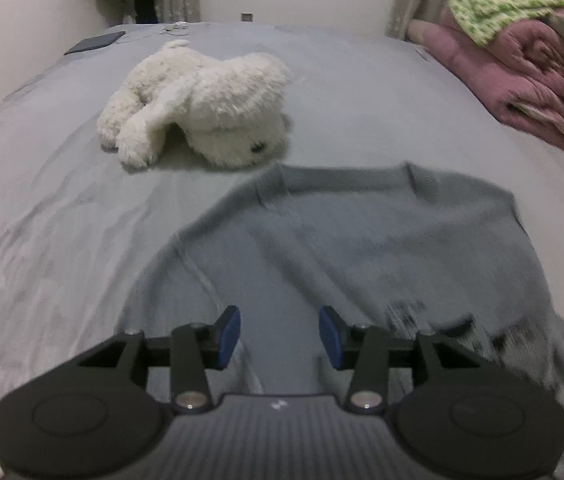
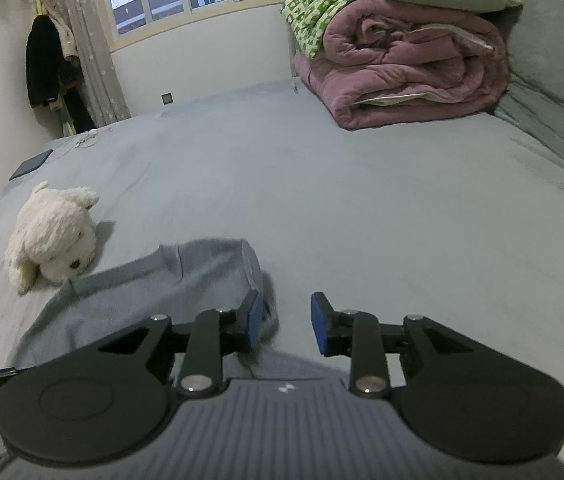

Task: Fold clothes
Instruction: 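Spread the sweater flat on the bed and open both grippers, then grasp the grey sweater hem with the left gripper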

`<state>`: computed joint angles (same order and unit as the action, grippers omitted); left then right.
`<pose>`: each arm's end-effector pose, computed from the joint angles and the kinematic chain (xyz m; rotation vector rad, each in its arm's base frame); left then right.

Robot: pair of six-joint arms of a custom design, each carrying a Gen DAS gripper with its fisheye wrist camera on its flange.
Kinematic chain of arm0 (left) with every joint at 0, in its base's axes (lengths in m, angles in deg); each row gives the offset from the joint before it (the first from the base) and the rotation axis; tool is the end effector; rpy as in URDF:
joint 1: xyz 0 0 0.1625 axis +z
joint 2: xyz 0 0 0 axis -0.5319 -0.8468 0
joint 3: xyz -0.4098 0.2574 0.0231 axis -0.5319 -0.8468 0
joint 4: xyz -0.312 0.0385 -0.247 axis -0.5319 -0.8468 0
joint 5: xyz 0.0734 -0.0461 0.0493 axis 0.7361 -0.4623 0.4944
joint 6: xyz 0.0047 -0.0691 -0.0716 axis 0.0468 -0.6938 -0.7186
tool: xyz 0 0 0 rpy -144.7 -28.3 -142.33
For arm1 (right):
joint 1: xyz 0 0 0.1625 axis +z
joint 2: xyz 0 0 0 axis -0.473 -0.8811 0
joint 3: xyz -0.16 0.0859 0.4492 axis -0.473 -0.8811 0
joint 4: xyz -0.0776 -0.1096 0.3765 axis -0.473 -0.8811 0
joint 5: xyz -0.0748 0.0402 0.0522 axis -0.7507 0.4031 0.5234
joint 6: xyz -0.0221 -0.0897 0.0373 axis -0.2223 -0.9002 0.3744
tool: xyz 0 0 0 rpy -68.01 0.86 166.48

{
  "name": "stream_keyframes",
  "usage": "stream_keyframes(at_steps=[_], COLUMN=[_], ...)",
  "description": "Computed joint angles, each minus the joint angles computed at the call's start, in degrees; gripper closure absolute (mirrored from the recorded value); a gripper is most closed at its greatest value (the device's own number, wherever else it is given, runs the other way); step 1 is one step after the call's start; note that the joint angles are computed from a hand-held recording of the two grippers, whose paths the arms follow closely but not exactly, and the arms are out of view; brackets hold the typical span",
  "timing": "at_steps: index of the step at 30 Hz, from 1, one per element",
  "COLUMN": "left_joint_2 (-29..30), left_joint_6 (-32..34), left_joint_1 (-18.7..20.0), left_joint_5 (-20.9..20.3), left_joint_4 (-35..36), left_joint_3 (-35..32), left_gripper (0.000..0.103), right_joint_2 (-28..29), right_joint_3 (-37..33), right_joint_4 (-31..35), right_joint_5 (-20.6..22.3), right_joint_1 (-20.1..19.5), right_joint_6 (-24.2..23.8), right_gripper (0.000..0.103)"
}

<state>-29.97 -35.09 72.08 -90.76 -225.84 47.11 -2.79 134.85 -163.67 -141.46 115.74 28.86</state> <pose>-0.4030 -0.6179 0.0456 0.3429 2.2724 -0.7822 0.0664 -0.5566 0.4038 0.1467 -2.2150 1.1895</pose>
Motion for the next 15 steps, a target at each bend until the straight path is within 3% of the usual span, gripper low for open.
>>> stream_keyframes(at_steps=[10,15], left_joint_2=[-5.69,-8.18], left_joint_6=[-8.48,-10.53], left_joint_1=[-5.57,-7.34], left_joint_5=[-4.93,-9.23], left_joint_4=[5.1,3.17], left_joint_3=[8.65,13.6], left_gripper=[0.056,0.055], right_joint_2=[-8.63,-11.85], right_joint_3=[10.45,15.6], right_joint_4=[-2.21,-4.28], right_joint_5=[-2.41,-2.73], right_joint_1=[1.16,0.59], right_joint_6=[1.04,1.39], right_gripper=[0.063,0.063])
